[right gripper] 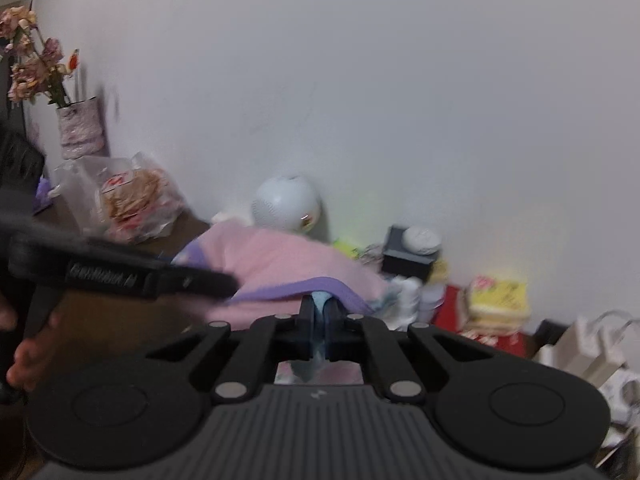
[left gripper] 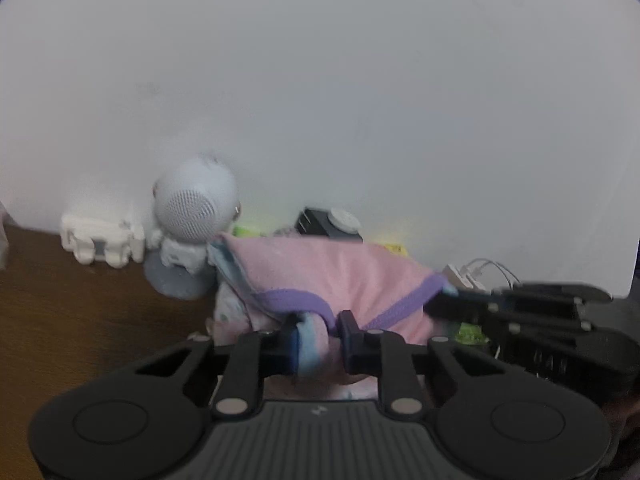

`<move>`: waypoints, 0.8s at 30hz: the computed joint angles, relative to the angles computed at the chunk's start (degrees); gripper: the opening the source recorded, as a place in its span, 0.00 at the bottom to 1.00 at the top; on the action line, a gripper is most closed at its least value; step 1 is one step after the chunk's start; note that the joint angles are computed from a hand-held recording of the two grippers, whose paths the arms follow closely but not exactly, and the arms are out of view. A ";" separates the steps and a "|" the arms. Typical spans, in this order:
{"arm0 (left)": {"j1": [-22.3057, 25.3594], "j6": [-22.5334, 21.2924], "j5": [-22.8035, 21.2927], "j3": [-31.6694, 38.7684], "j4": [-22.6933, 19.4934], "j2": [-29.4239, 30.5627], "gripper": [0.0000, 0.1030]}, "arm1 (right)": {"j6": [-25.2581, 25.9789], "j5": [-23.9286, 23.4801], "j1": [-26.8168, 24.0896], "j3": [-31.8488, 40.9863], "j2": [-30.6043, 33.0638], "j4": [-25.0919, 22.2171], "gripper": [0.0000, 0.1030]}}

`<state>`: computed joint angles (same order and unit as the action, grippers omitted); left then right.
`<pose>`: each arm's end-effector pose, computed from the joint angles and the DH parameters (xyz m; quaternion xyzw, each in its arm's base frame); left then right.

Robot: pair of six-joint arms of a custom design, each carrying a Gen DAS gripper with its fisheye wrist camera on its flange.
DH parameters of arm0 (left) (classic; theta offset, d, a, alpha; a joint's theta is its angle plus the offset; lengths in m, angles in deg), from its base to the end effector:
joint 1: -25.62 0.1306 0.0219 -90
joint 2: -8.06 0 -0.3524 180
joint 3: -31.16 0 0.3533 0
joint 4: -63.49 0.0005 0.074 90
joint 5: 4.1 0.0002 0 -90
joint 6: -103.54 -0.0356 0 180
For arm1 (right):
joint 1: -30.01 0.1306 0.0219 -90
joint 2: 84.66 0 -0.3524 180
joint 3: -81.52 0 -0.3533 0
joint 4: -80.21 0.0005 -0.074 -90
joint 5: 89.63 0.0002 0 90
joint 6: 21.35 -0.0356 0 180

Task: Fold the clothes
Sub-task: 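Carry the folded bundle with both grippers onto the clothes stack by the wall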

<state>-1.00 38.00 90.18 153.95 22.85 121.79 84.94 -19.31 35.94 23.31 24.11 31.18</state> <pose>0.5402 -0.2743 0.4513 0.0347 0.8717 -0.2397 0.4260 0.5621 0.0699 0.4805 -0.2453 0.8465 0.1113 0.4592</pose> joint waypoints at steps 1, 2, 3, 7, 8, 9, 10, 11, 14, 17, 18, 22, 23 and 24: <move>-0.18 -0.03 -0.65 -0.18 0.19 0.10 0.22 | 0.78 0.36 -0.02 0.93 0.59 -1.65 0.04; -0.25 0.32 -1.56 -1.29 1.48 -0.33 0.29 | 1.75 0.96 0.11 1.86 1.31 -3.78 0.05; -0.25 1.06 -2.37 -2.68 3.15 -0.98 0.35 | 2.65 2.34 0.36 1.52 1.38 -4.52 0.07; 0.06 1.40 -4.89 -6.54 5.50 -4.25 0.54 | 0.99 1.68 -0.57 -1.50 -0.99 -2.11 0.17; 0.17 0.74 -5.68 -7.47 6.21 -5.13 0.57 | -0.90 0.78 -1.02 -1.69 -1.47 -0.93 0.17; 0.27 1.06 -6.67 -7.61 6.33 -5.55 0.57 | -2.86 0.32 -1.38 -1.62 -1.81 0.29 0.17; 0.36 1.90 -7.64 -7.34 6.18 -5.70 0.55 | -5.10 0.24 -1.58 -1.38 -1.92 1.60 0.16; 0.42 1.92 -7.93 -6.45 5.67 -5.20 0.44 | -7.33 -0.20 -1.62 -0.18 -1.11 1.57 0.15; -0.30 -1.93 -10.67 -0.91 1.10 -0.94 0.06 | -11.65 -1.64 -1.16 4.84 2.77 -1.87 0.11; -1.13 -4.00 -14.78 1.89 -2.48 1.53 0.10 | -8.17 2.96 1.20 7.00 5.83 -6.20 0.11; -1.06 -3.15 -15.18 0.44 -1.54 0.54 0.12 | -7.61 4.21 1.66 6.78 5.80 -6.31 0.11; -1.50 -2.46 -17.54 -4.67 0.84 -6.35 0.34 | -9.95 4.08 0.91 3.40 0.01 -2.86 0.15; -2.14 -3.26 -19.07 -4.81 0.27 -7.90 0.39 | -10.87 3.52 0.38 3.03 -1.74 -2.21 0.17; -3.16 -4.11 -21.00 -5.25 -0.27 -9.75 0.42 | -11.33 3.61 -0.02 2.26 -3.80 -1.54 0.25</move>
<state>-4.16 33.90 69.18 148.71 22.58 112.03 73.62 -15.69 35.93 25.57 20.31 29.64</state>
